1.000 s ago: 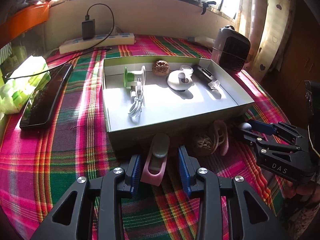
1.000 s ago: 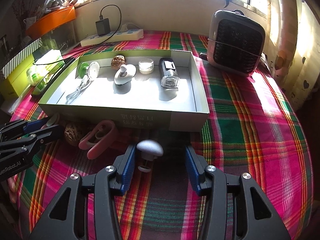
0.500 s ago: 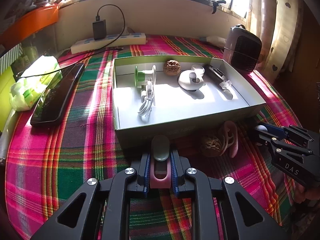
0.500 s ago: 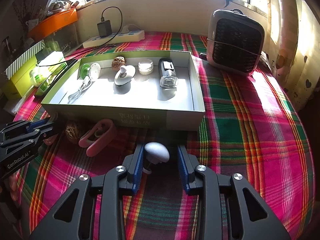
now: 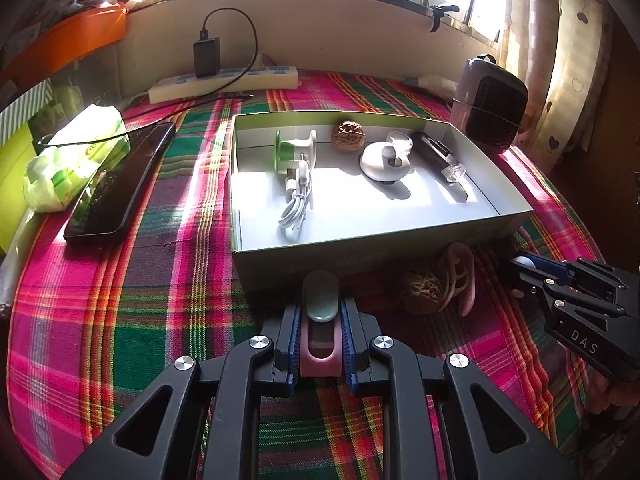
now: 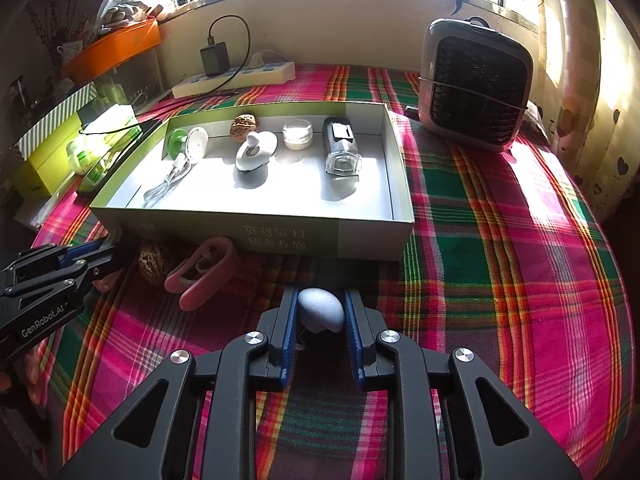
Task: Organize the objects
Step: 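Grasp the pink clip in front of the box with the left gripper, then grasp the white oval object with the right gripper while the left gripper holds the pink clip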
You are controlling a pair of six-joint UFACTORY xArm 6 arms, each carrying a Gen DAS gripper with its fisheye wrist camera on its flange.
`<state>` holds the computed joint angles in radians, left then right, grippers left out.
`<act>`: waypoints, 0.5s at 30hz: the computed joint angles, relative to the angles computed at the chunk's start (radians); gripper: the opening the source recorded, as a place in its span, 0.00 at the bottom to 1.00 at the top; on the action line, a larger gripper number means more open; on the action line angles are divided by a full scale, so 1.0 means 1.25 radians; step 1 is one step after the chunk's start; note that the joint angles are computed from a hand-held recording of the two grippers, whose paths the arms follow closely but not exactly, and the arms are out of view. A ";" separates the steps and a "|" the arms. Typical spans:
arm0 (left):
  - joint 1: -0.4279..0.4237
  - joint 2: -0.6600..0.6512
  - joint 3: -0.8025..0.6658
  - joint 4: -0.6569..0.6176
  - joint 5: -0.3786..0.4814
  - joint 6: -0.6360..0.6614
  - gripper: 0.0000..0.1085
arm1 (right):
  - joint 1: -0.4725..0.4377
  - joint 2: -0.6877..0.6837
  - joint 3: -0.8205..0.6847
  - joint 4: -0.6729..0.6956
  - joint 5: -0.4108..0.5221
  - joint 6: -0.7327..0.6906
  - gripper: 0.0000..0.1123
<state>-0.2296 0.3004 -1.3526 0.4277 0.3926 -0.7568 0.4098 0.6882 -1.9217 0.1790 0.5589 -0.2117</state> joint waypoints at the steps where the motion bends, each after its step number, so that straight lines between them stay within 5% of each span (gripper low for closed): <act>1: 0.000 0.000 0.000 0.000 0.000 0.000 0.15 | 0.000 0.000 -0.001 0.001 0.000 0.000 0.21; 15: -0.001 -0.003 0.001 0.008 0.004 -0.005 0.15 | -0.001 0.001 0.000 0.003 0.000 0.000 0.21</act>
<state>-0.2307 0.2972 -1.3508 0.4371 0.3975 -0.7627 0.4092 0.6891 -1.9219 0.1825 0.5585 -0.2122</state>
